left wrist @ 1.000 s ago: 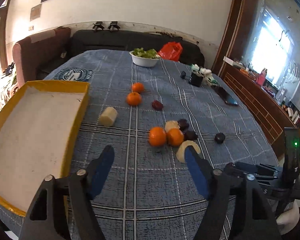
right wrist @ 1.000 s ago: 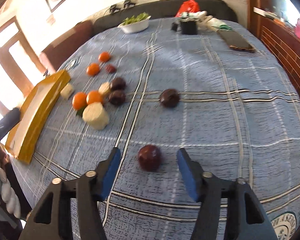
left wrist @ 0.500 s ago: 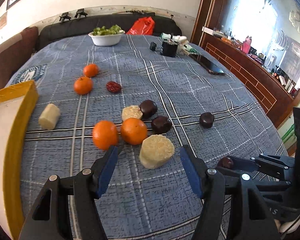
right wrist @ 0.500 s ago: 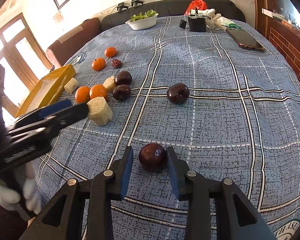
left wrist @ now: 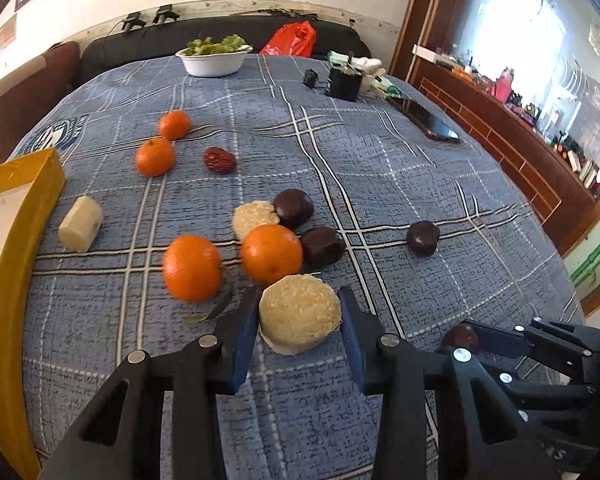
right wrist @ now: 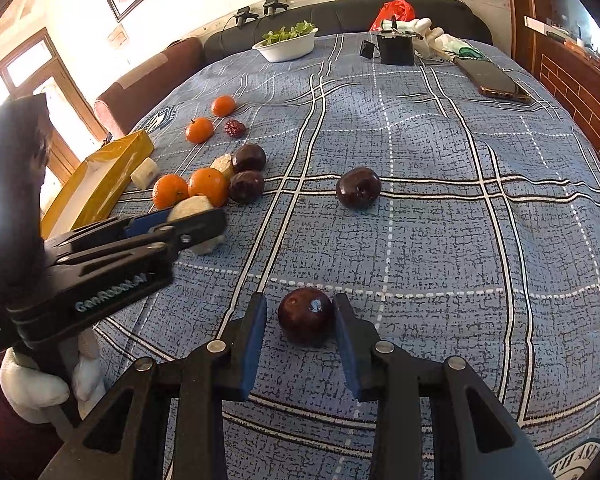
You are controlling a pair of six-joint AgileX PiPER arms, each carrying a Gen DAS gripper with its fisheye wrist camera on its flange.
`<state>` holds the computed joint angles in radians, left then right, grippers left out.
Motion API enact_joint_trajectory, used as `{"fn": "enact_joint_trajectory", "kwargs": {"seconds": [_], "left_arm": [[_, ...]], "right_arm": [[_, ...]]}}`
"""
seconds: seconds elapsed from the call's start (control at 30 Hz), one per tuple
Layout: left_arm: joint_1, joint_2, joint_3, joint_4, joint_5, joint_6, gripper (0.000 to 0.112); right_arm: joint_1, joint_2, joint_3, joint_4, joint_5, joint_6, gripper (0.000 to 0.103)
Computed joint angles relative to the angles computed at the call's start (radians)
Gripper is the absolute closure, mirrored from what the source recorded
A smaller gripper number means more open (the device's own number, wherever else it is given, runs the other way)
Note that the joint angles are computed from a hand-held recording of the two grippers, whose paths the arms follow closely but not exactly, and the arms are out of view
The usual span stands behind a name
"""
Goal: Organize fruits
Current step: 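Grasp the pale round slice with the left gripper and drop it into the yellow tray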
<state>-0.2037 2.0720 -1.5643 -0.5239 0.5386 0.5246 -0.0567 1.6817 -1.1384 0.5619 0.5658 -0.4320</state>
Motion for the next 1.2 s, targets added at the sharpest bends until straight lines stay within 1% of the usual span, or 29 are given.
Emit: {"fn": "enact_joint_trajectory", "kwargs": {"seconds": [0.07,0.1,0.23,0.33,0.4,0.43,0.5,0.57,0.63,0.67,0.7,0.77,0.8,0.87,0.9,0.93,1.0,1.07,1.1,1.13,1.17,1.2], "left_arm": [[0.025,-0.045,0.051,-0.066,-0.009,0.051,0.074],[0.036,-0.071,0.079,-0.096,-0.019,0.079,0.074],[0.102,-0.199,0.187,-0.244,-0.017,0.220,0.074],[0.166,-0.305,0.252,-0.356,0.013,0.319,0.074],[0.217,-0.387,0.293,-0.416,0.043,0.369,0.074],[0.251,-0.427,0.308,-0.452,0.073,0.397,0.074],[0.335,-0.510,0.321,-0.511,0.160,0.435,0.074],[0.416,-0.569,0.311,-0.554,0.247,0.459,0.074],[0.509,-0.625,0.294,-0.596,0.332,0.483,0.074],[0.547,-0.644,0.280,-0.602,0.367,0.483,0.074],[0.600,-0.655,0.244,-0.604,0.426,0.476,0.074],[0.685,-0.658,0.166,-0.604,0.511,0.458,0.074],[0.713,-0.658,0.135,-0.601,0.529,0.448,0.074],[0.774,-0.644,0.026,-0.570,0.560,0.398,0.074],[0.794,-0.630,-0.035,-0.544,0.565,0.370,0.074],[0.806,-0.618,-0.086,-0.516,0.559,0.346,0.074],[0.808,-0.580,-0.196,-0.435,0.522,0.288,0.074],[0.794,-0.508,-0.342,-0.322,0.499,0.201,0.074],[0.784,-0.482,-0.383,-0.273,0.480,0.172,0.074],[0.769,-0.455,-0.414,-0.217,0.456,0.141,0.074],[0.768,-0.436,-0.427,-0.187,0.446,0.129,0.074],[0.762,-0.405,-0.444,-0.156,0.442,0.113,0.074]], "right_arm": [[0.000,-0.003,0.001,0.001,-0.001,-0.003,0.067],[0.003,-0.011,0.009,-0.001,-0.010,-0.004,0.073],[0.029,-0.060,0.048,-0.038,-0.048,0.030,0.074],[0.025,-0.102,0.072,0.015,-0.038,0.001,0.074],[0.019,-0.159,0.086,0.059,-0.017,-0.021,0.074],[0.017,-0.180,0.085,0.079,-0.006,-0.033,0.074],[0.017,-0.251,0.079,0.111,0.027,-0.042,0.074],[0.020,-0.321,0.051,0.138,0.072,-0.040,0.074],[0.036,-0.391,0.017,0.158,0.099,-0.043,0.073],[0.045,-0.416,-0.004,0.158,0.110,-0.035,0.073],[0.053,-0.435,-0.025,0.165,0.120,-0.031,0.073],[0.066,-0.467,-0.092,0.187,0.159,-0.022,0.073],[0.077,-0.473,-0.130,0.189,0.170,-0.010,0.073],[0.105,-0.456,-0.247,0.176,0.206,0.033,0.073],[0.117,-0.431,-0.333,0.161,0.250,0.070,0.073],[0.139,-0.398,-0.433,0.139,0.278,0.115,0.073],[0.174,-0.322,-0.632,0.079,0.359,0.201,0.073],[0.240,-0.226,-0.832,0.022,0.371,0.266,0.073],[0.273,-0.175,-0.932,-0.026,0.393,0.310,0.073],[0.323,-0.113,-1.032,-0.080,0.393,0.365,0.073],[0.360,-0.050,-1.132,-0.125,0.418,0.404,0.073],[0.384,0.012,-1.232,-0.157,0.483,0.433,0.072]]}}
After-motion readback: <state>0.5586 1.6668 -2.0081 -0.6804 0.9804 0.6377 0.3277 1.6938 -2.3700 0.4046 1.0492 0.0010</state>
